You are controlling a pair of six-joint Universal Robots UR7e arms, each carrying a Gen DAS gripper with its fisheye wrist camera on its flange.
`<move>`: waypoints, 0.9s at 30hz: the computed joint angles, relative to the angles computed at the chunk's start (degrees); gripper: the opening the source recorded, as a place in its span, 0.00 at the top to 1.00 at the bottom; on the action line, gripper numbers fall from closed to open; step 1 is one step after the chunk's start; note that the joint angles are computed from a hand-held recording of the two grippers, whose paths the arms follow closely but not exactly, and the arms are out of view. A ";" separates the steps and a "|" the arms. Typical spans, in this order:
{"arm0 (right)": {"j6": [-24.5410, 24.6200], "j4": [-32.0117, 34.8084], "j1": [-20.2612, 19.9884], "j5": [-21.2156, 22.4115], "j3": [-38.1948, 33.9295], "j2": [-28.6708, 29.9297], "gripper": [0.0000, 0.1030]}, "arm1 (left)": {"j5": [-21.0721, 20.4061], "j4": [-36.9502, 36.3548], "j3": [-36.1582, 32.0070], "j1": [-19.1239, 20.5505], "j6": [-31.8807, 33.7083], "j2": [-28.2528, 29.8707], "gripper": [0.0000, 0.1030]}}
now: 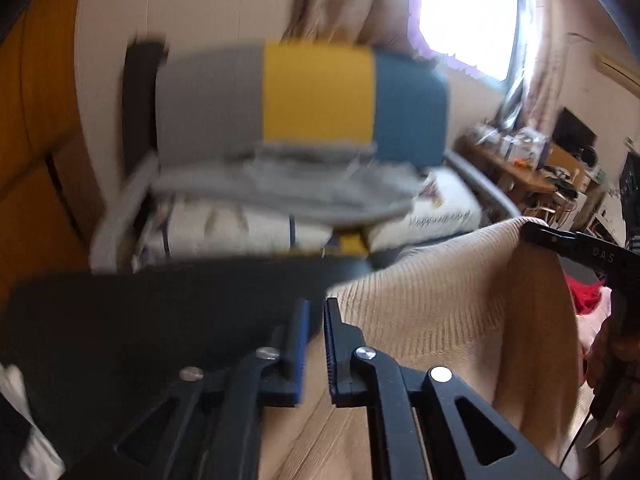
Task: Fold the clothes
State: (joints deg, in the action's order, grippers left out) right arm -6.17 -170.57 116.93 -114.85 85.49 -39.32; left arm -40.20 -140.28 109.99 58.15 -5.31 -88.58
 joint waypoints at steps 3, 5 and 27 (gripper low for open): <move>1.91 2.24 -2.12 0.83 0.83 -0.59 0.87 | -2.28 1.67 0.74 2.67 -2.54 -1.46 0.91; 1.63 0.81 -3.27 3.42 5.10 -3.46 0.69 | -3.75 1.74 3.03 3.41 -4.35 -4.89 0.91; -3.24 -22.29 6.45 -6.14 55.23 -23.75 0.06 | -8.54 27.49 33.42 -13.64 -35.19 -51.86 0.81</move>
